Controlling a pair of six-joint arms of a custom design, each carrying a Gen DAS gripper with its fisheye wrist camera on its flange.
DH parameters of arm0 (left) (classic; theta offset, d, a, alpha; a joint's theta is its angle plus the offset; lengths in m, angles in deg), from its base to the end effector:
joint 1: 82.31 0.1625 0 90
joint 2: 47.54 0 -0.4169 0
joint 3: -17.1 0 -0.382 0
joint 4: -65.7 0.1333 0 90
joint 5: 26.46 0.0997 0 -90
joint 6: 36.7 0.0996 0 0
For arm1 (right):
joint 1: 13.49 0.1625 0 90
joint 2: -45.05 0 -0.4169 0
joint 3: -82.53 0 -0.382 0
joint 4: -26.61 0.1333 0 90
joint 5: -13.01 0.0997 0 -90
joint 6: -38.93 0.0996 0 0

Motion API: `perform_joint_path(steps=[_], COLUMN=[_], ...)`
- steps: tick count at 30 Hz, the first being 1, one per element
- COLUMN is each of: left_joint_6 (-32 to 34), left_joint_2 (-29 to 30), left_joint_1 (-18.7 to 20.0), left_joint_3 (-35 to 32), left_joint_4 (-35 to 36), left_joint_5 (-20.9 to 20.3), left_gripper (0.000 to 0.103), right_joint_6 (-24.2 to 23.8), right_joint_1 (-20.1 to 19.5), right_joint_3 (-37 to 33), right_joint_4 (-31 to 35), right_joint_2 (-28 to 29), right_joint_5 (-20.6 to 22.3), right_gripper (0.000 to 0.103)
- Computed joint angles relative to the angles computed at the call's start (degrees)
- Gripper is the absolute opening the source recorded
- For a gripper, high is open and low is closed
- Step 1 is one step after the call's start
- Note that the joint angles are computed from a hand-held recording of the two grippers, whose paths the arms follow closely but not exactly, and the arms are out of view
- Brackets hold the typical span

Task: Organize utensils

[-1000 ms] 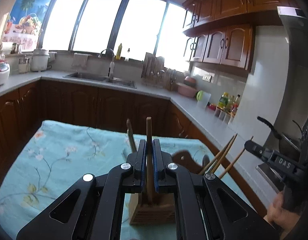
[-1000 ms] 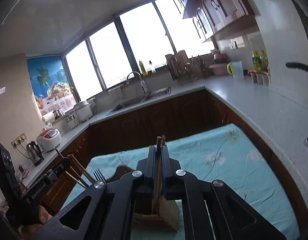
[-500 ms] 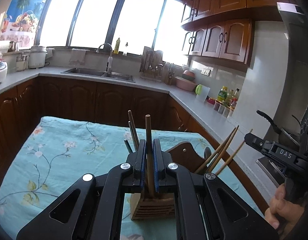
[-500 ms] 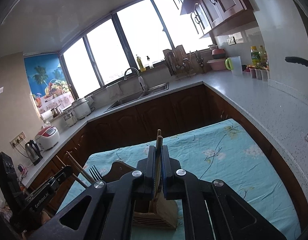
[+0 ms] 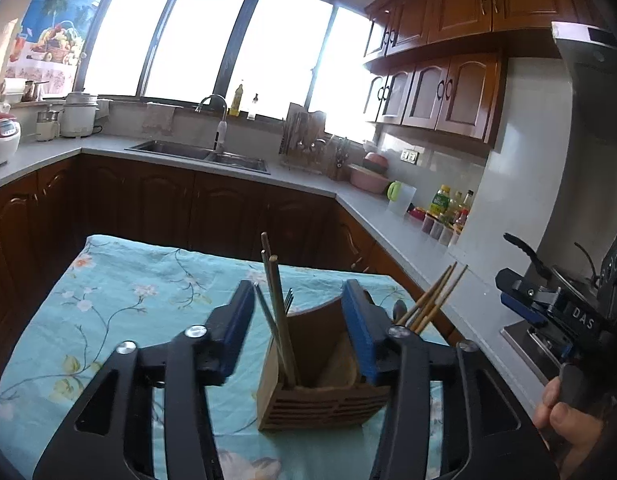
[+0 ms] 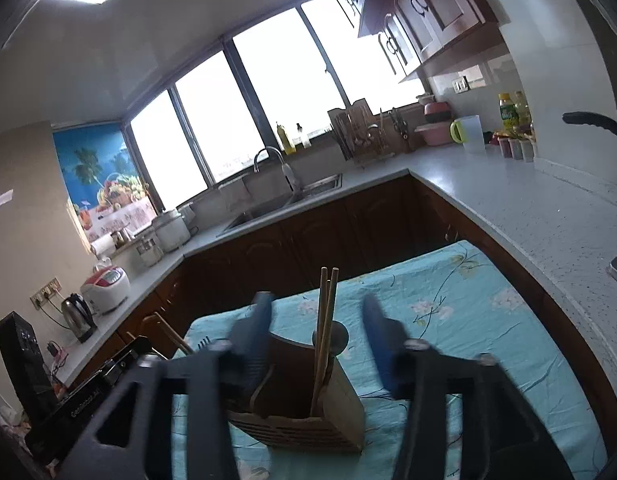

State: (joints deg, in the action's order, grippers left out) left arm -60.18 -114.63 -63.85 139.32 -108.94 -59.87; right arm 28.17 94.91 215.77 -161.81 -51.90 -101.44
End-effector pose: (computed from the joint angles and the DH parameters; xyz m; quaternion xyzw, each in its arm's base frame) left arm -0.4005 -0.3619 0.2345 0.2365 0.8268 -0.4895 0.1443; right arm 0.2086 -0.3355 0.3960 0.1050 -0.8377 0.5153 0.1474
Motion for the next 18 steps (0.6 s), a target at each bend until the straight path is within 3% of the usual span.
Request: perform_joint_path(steps=[3, 5, 8, 18], left_joint_6=[-3.04, -5.48, -9.43, -26.78], left_joint_2=[-1.84, -3.12, -5.6, -15.34], left_joint_1=[-2.03, -3.01, -4.21, -8.76], left_joint_3=[2.94, 4.5, 7.09, 12.24], left_joint_4=[0.86, 2.81, 5.68, 27.22], left_joint_5=[2.42, 4.04, 4.53, 6.52], left_gripper=[0.072, 0.081, 0.083, 0.086], right_joint_6=[0.54, 0.73, 0.95, 0.97], right_joint_1=[-0.2, -0.27, -0.28, 2.95], right_joint_3=[2.12, 4.02, 6.22, 11.88], right_joint_4=[-0.27, -0.54, 0.07, 1.59], right_joint_2=[-1.84, -3.2, -4.85, -10.31], right_joint_5=[0.78, 0.64, 0.23, -4.01], right_gripper=[0.077, 0.077, 0.079, 0.08])
